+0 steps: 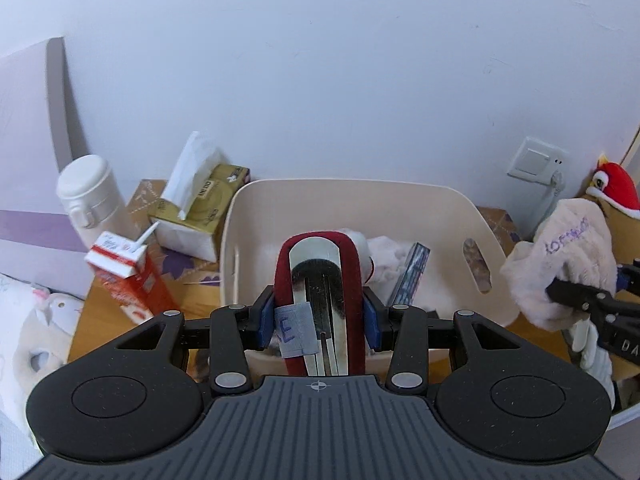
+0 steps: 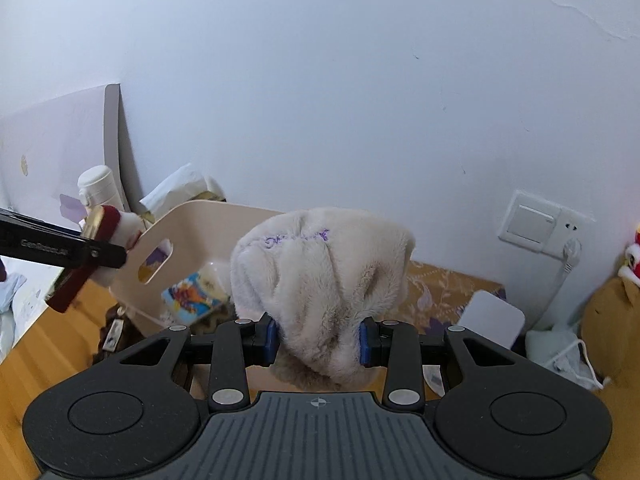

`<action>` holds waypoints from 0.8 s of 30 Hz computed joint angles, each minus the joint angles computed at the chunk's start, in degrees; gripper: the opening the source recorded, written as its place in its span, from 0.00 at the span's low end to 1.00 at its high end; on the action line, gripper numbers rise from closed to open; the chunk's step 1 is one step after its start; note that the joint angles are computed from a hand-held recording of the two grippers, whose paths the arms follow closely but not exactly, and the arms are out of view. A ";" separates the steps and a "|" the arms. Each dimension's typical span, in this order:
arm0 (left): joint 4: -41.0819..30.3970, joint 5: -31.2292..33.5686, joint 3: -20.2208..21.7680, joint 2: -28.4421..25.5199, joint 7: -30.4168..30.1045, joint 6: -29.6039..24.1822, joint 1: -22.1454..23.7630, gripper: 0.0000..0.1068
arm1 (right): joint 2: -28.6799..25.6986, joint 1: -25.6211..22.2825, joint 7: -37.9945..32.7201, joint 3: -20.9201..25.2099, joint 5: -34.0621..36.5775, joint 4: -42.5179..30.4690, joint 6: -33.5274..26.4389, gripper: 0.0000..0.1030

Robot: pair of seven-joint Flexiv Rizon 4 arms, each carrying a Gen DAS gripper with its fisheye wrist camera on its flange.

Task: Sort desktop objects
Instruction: 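Carry the clip and fuzzy cloth into the basket and open both tools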

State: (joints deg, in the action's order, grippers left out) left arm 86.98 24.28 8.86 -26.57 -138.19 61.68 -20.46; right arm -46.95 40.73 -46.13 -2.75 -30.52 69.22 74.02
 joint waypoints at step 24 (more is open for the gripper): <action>-13.88 -9.06 -0.88 -14.28 15.61 -5.32 1.43 0.41 | -20.47 -0.09 -17.76 5.90 12.64 -34.78 -22.29 0.34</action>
